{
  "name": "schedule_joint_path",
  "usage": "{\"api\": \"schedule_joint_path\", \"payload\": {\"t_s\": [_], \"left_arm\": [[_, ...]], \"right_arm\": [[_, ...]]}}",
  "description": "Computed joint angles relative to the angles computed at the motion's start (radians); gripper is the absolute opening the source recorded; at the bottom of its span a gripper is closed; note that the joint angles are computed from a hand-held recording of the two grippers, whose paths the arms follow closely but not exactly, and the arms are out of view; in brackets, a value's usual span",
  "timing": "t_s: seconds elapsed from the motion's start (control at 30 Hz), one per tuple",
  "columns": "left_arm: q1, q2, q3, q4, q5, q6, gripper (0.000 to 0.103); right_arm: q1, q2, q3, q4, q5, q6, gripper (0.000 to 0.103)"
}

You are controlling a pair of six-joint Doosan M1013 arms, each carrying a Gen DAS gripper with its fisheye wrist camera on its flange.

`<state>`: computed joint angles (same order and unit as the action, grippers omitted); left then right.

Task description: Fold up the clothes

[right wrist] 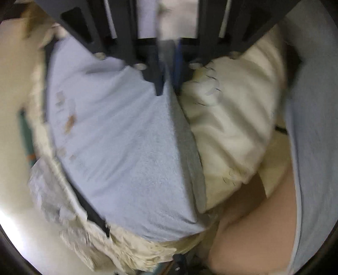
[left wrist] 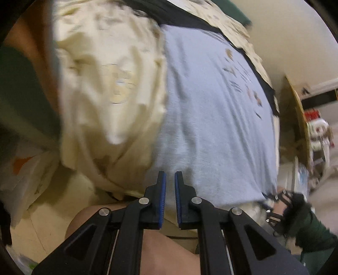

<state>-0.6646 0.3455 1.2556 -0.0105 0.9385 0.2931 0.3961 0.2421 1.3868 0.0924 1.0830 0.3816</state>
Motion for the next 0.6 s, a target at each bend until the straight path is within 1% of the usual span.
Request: {"api": "schedule_joint_path", "payload": {"t_s": [0.03, 0.07, 0.1, 0.13, 0.23, 0.27, 0.33, 0.4, 0.47, 0.53, 0.57, 0.6], "left_arm": [[0.007, 0.004, -0.001, -0.041, -0.02, 0.052, 0.011], [0.014, 0.009, -0.002, -0.085, -0.039, 0.105, 0.019], [0.02, 0.015, -0.006, -0.123, -0.048, 0.152, 0.019], [0.023, 0.025, -0.015, -0.143, -0.039, 0.178, 0.019], [0.031, 0.057, -0.045, -0.165, 0.009, 0.202, 0.019], [0.034, 0.065, -0.05, -0.168, 0.024, 0.2, 0.019], [0.037, 0.071, -0.044, -0.188, 0.035, 0.187, 0.019], [0.039, 0.068, -0.028, -0.221, 0.015, 0.173, 0.019], [0.039, 0.071, -0.028, -0.235, 0.017, 0.168, 0.019], [0.04, 0.079, -0.037, -0.241, 0.027, 0.169, 0.019], [0.041, 0.082, -0.041, -0.243, 0.031, 0.17, 0.019], [0.043, 0.085, -0.044, -0.245, 0.033, 0.172, 0.019]], "right_arm": [[-0.014, 0.009, -0.022, 0.061, 0.042, 0.015, 0.044], [-0.031, 0.015, -0.042, 0.131, 0.078, 0.034, 0.059], [-0.048, 0.022, -0.061, 0.182, 0.107, 0.06, 0.064], [-0.067, 0.028, -0.08, 0.223, 0.132, 0.092, 0.066], [-0.125, 0.046, -0.133, 0.336, 0.193, 0.205, 0.066], [-0.152, 0.044, -0.141, 0.346, 0.18, 0.263, 0.066], [-0.2, 0.058, -0.173, 0.35, 0.202, 0.383, 0.066], [-0.272, 0.078, -0.208, 0.36, 0.231, 0.539, 0.066], [-0.345, 0.088, -0.224, 0.38, 0.245, 0.69, 0.066], [-0.401, 0.097, -0.232, 0.401, 0.259, 0.816, 0.066], [-0.432, 0.109, -0.24, 0.408, 0.278, 0.899, 0.066], [-0.451, 0.12, -0.247, 0.408, 0.303, 0.96, 0.066]]}}
